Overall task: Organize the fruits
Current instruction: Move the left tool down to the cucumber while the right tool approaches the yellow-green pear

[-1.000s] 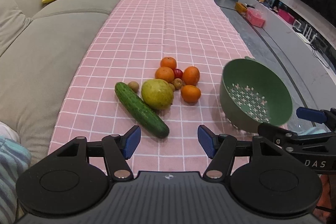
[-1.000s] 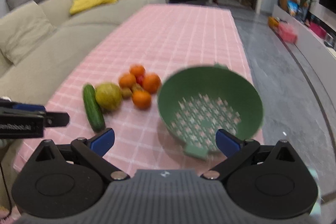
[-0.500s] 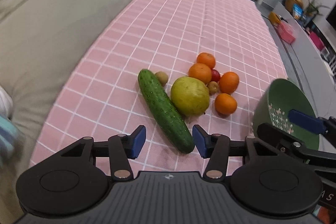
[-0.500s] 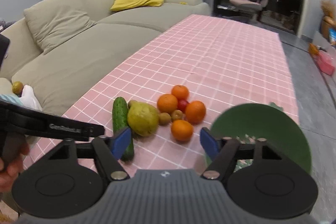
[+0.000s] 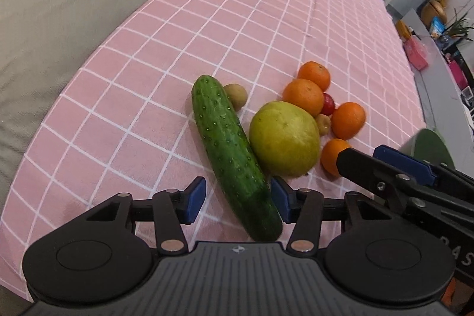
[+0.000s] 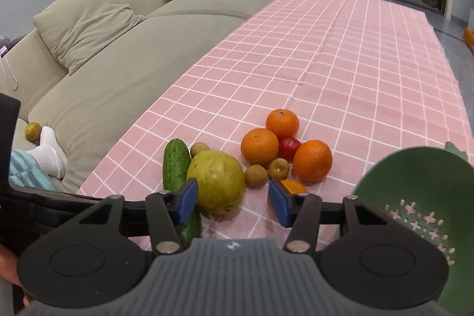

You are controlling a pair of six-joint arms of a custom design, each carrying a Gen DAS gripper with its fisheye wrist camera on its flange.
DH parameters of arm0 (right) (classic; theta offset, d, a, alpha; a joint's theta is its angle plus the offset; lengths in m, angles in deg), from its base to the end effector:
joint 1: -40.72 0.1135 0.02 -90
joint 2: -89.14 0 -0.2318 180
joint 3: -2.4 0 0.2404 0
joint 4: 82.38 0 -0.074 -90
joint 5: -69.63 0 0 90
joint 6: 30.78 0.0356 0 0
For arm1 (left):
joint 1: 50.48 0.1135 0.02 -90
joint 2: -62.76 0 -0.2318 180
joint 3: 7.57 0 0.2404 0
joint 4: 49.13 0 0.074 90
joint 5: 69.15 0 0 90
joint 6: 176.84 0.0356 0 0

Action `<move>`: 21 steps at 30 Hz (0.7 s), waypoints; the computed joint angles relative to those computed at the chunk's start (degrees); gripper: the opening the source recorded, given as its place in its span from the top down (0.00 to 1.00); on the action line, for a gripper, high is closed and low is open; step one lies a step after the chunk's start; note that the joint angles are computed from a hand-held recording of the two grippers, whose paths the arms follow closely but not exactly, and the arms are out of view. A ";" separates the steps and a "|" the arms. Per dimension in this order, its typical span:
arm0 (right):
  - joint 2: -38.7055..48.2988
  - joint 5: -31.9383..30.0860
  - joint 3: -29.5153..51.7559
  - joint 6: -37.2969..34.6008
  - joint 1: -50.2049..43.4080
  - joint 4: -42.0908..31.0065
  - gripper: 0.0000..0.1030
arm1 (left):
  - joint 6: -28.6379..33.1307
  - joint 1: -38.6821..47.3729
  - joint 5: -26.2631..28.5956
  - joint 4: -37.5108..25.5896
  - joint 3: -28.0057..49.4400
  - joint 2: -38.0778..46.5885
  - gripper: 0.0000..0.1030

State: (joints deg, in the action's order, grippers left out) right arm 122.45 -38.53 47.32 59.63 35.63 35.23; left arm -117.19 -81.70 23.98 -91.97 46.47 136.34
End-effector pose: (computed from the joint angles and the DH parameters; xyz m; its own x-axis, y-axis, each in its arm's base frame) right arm 0.1304 -0.0005 0.2056 -0.7725 0.0756 -0.6306 -0.1065 0.9634 0.2460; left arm 0.1972 -0.1218 0.1584 -0.9263 -0.0285 -0.3756 0.0824 0.9576 -0.2760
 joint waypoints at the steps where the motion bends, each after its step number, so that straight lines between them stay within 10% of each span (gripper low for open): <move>1: 1.01 -0.28 -0.21 -0.14 -0.15 1.02 0.50 | -0.08 0.19 0.19 0.71 0.23 1.19 0.41; 21: 15.44 0.53 -1.55 7.00 7.55 15.35 0.42 | -4.64 7.05 -1.58 -6.55 -0.60 -4.44 0.49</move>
